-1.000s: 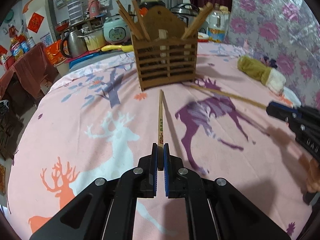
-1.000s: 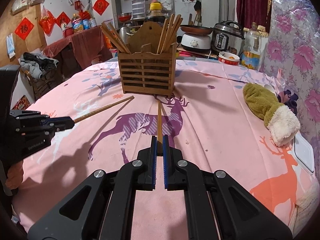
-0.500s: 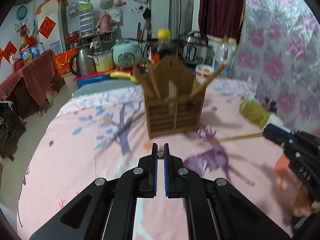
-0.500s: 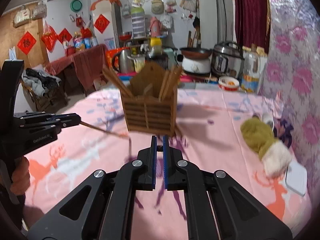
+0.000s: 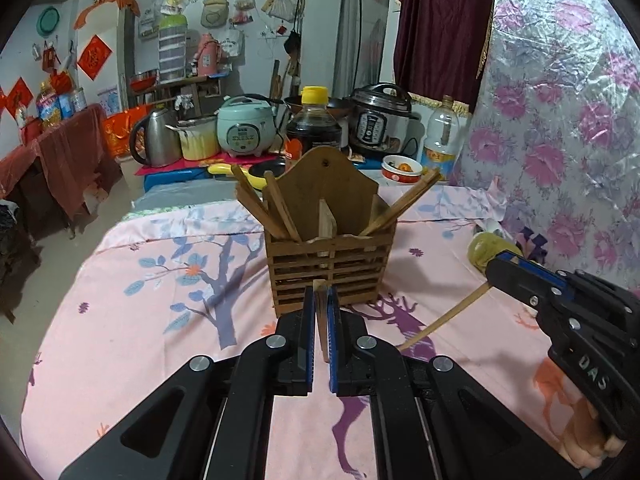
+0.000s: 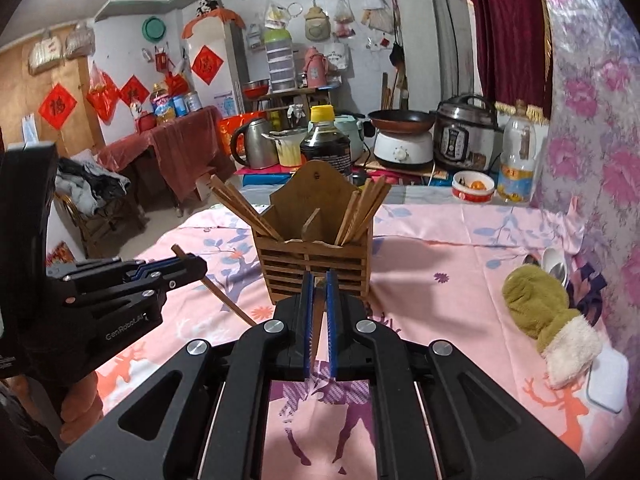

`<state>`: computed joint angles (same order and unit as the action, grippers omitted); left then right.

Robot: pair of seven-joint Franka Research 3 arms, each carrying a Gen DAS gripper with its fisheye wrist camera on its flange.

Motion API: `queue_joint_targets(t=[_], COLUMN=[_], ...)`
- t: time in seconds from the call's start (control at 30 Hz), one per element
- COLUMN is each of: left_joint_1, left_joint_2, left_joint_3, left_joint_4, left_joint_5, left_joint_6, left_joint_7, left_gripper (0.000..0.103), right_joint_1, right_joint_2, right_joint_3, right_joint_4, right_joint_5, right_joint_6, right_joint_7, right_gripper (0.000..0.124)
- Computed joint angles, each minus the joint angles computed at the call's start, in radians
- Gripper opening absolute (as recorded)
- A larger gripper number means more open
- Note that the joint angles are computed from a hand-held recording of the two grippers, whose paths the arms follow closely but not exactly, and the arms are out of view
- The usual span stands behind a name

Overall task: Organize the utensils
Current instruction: 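Lower both chopsticks into the wooden holder and open both tools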

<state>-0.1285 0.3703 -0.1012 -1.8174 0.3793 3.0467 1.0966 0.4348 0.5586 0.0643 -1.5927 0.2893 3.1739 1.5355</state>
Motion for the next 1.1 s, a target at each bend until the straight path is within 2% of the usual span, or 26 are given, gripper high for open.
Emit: queue_joint_targets(t=[0.03,0.2,0.4,0.53,0.6,0.63,0.73,0.87,0.93,1.03,1.1], left_joint_1=[0.028,0.026,-0.04,-0.035,-0.066,-0.101,-0.165,-0.321,-0.358,-0.356,-0.32], left_joint_2=[-0.004,-0.017,-0.04,-0.048,-0.055,-0.059,-0.061,-0.026,0.002,0.049,0.075], left_joint_3=[-0.032,-0.027,0.058,0.06,0.1,0.145,0.231,0.432,0.487,0.496,0.455], left_joint_4=[-0.004,-0.008,0.017,0.049,0.063,0.069,0.089,0.154,0.192,0.259,0.299], left_joint_5=[-0.025,-0.032,0.045,0.062,0.095,0.129,0.203,0.34,0.385,0.418,0.423], left_joint_6=[0.003,0.005,0.024,0.048,0.072,0.094,0.133,0.158,0.159,0.14,0.122], left_joint_7=[0.022,0.034,-0.046,-0.081,-0.129,-0.174,-0.269,-0.463,-0.532,-0.585,-0.581], left_gripper=[0.006,0.006,0.006,0.006,0.006,0.006,0.006,0.006,0.006,0.006,0.006], right_joint_1=[-0.009,-0.038,0.0,0.047,0.057,0.065,0.106,0.163,0.173,0.177,0.189], right_joint_2=[-0.001,-0.009,-0.045,-0.054,-0.052,-0.05,-0.033,0.019,0.059,0.115,0.163], right_joint_3=[0.01,0.046,0.001,-0.058,-0.069,-0.076,-0.12,-0.186,-0.206,-0.229,-0.267], right_joint_4=[0.0,-0.005,-0.027,-0.01,0.005,0.012,0.048,0.13,0.194,0.278,0.344], right_joint_5=[0.004,0.019,0.015,0.023,0.032,0.04,0.077,0.15,0.178,0.194,0.191], right_joint_6=[-0.002,-0.005,0.051,0.1,0.141,0.161,0.203,0.222,0.204,0.166,0.128], right_joint_7=[-0.002,-0.017,-0.011,0.009,0.011,0.01,-0.004,-0.031,-0.034,-0.016,0.014], right_gripper=[0.007,0.006,0.006,0.006,0.006,0.006,0.006,0.006,0.006,0.006,0.006])
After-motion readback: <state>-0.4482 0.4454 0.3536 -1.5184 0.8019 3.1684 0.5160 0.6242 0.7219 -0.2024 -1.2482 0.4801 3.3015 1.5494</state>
